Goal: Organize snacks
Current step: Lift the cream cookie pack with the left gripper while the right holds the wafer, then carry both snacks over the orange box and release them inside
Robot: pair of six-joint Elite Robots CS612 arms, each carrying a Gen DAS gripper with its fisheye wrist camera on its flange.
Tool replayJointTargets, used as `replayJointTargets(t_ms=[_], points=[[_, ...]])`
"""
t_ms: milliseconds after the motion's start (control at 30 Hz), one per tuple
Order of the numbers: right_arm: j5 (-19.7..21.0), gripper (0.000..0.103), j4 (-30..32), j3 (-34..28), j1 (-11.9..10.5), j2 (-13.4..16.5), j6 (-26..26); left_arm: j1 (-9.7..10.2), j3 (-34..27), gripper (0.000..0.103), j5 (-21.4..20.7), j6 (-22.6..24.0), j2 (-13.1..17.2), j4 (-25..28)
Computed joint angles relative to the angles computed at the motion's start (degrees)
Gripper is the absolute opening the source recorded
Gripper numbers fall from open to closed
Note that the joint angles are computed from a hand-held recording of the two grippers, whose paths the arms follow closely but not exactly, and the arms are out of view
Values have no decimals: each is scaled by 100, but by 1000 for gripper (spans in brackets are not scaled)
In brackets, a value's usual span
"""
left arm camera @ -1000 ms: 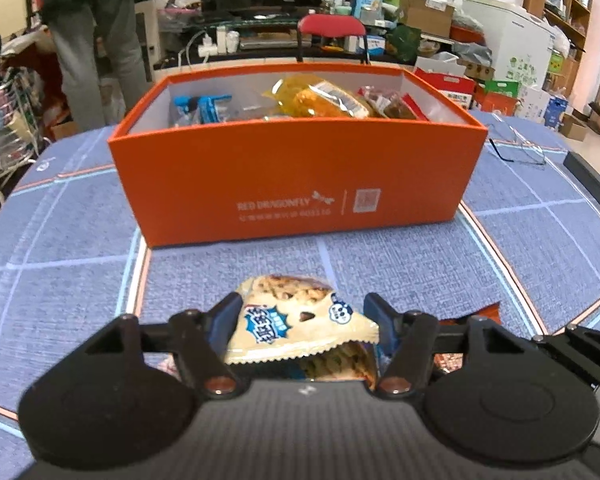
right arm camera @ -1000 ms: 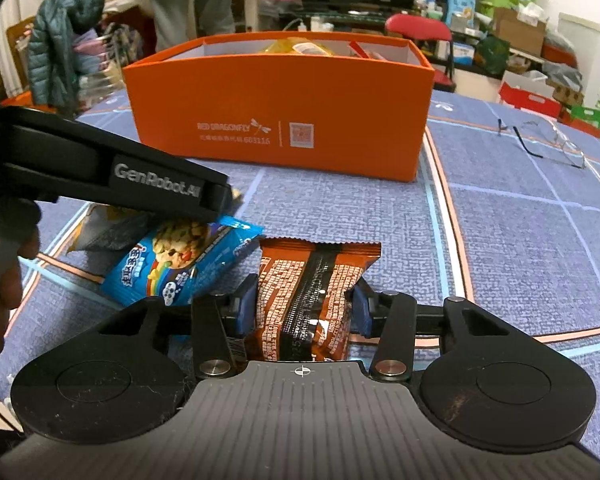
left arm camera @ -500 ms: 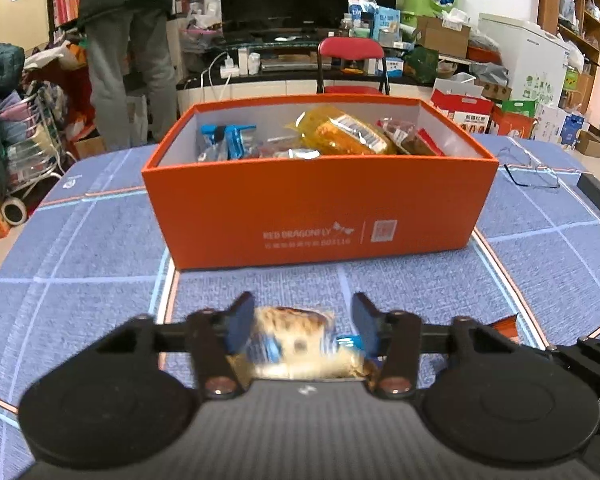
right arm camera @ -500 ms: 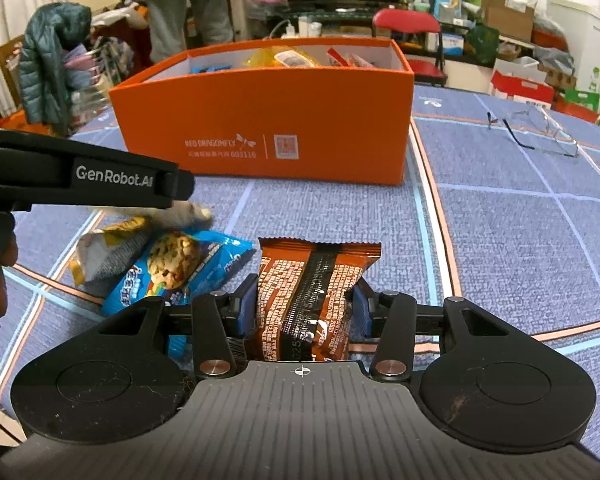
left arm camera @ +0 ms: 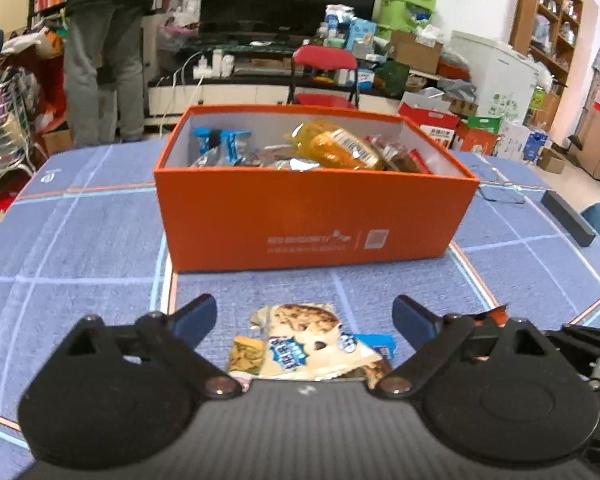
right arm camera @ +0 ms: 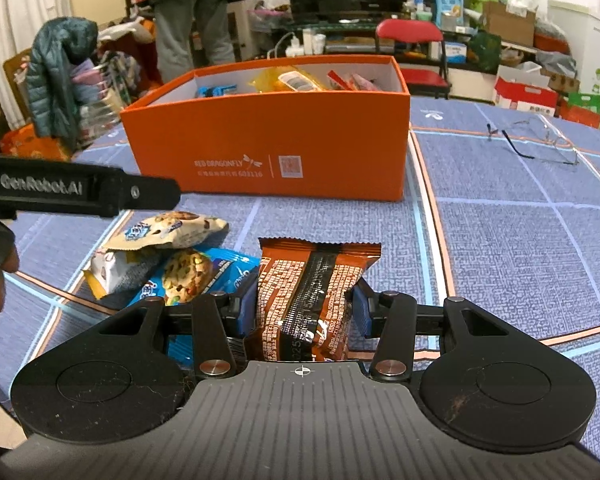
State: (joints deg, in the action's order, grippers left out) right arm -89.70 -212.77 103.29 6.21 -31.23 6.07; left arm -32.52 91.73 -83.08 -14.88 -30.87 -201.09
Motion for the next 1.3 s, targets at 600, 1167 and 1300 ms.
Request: replayJointTargets(t_ms=[600,1167,1300], points=[[218,32,-76,47,-70,-30,14,-36,-513,48,15,-177,256,900],[67,32,-662,15,-132,-286,-332,-2,-182,47,453,272,-179,-351],[71,32,-277,-640,-155,-300,-575,108,-754,48,619,176,-64,112]])
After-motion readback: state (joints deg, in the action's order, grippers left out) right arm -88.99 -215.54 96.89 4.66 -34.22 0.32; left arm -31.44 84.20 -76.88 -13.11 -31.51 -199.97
